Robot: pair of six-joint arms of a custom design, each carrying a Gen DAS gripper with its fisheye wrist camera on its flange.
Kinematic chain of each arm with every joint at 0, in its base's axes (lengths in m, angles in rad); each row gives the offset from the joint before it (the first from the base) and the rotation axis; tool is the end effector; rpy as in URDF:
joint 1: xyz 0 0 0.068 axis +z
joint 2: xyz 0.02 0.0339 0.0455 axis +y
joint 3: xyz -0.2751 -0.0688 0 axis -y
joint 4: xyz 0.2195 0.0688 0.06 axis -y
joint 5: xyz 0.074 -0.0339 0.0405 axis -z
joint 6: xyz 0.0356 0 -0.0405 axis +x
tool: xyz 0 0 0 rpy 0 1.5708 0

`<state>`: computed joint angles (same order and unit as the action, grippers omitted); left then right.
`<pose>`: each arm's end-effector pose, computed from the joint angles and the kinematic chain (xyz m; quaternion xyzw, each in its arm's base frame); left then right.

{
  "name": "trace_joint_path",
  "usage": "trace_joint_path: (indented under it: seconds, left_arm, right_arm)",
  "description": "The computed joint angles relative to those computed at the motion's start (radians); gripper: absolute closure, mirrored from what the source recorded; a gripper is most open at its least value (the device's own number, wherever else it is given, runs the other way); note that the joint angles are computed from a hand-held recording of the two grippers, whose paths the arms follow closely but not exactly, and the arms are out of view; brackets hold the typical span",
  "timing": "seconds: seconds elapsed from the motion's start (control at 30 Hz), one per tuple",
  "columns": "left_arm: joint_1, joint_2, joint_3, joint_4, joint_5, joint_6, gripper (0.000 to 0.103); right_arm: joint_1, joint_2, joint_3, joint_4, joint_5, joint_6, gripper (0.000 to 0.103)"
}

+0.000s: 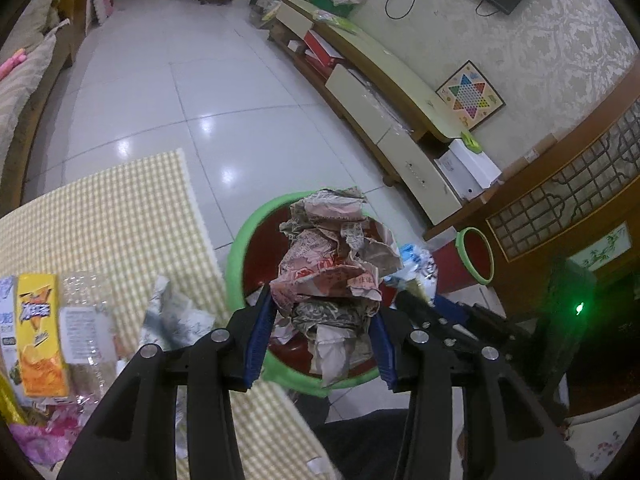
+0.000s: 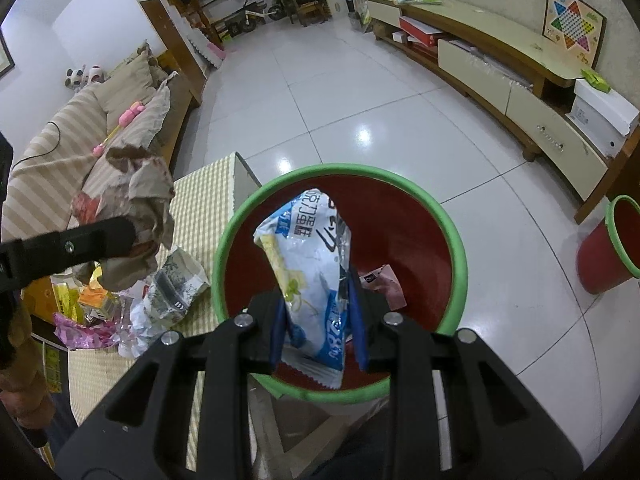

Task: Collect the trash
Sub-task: 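Carry both items over the bin and open both tools to drop them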

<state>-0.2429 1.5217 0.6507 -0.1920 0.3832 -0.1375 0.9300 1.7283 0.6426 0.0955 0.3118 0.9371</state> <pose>0.2354 -0.0720 0.1655 0.0978 0.9464 -0.2276 0.2073 0.1748 0.2161 0.1288 0.0478 0.9464 0.1388 0.2878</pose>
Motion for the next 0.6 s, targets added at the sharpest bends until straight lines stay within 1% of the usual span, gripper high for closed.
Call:
trace_joint_path:
  seconds: [0.17, 0.2, 0.23, 0.27, 0.3, 0.33, 0.37, 0.4, 0.47, 0.5, 0.57, 0.6]
  left_arm:
    - [-0.021, 0.067, 0.034, 0.031, 0.008, -0.015, 0.06]
    - [-0.025, 0.075, 0.039, 0.036, 0.007, -0.018, 0.055]
    - [-0.031, 0.082, 0.046, 0.042, 0.004, -0.026, 0.053]
    - [-0.026, 0.082, 0.048, 0.043, 0.007, -0.027, 0.048]
    - [-0.022, 0.083, 0.052, 0.045, 0.017, -0.034, 0.04]
    - [-0.016, 0.08, 0.053, 0.046, 0.028, -0.037, 0.036]
    - [-0.007, 0.075, 0.051, 0.05, 0.04, -0.042, 0.028]
    - [0.002, 0.071, 0.049, 0.052, 0.053, -0.041, 0.021]
    - [0.025, 0.06, 0.039, 0.053, 0.075, -0.035, 0.015]
    - [0.037, 0.053, 0.034, 0.049, 0.08, -0.028, 0.013]
    - [0.063, 0.028, 0.019, 0.038, 0.082, -0.014, 0.009]
    - [0.077, 0.018, 0.014, 0.03, 0.083, -0.005, 0.008]
  right_arm:
    - [-0.027, 0.008, -0.023, 0.039, -0.026, -0.002, 0.075]
    - [-0.029, 0.011, -0.023, 0.041, -0.031, 0.001, 0.074]
    - [-0.031, 0.012, -0.028, 0.047, -0.028, 0.008, 0.07]
    - [-0.034, 0.013, -0.031, 0.05, -0.026, 0.012, 0.064]
    - [-0.036, 0.017, -0.028, 0.048, -0.029, 0.014, 0.062]
    - [-0.037, 0.018, -0.027, 0.046, -0.031, 0.018, 0.056]
    - [-0.035, 0.02, -0.024, 0.04, -0.028, 0.026, 0.046]
    - [-0.03, 0.02, -0.021, 0.032, -0.021, 0.034, 0.042]
    - [-0.017, 0.019, -0.016, 0.019, -0.008, 0.041, 0.032]
    - [-0.007, 0.017, -0.009, 0.007, 0.002, 0.046, 0.03]
    - [0.002, 0.015, 0.011, -0.025, 0.021, 0.049, 0.015]
    - [0.007, 0.011, 0.017, -0.039, 0.032, 0.051, 0.012]
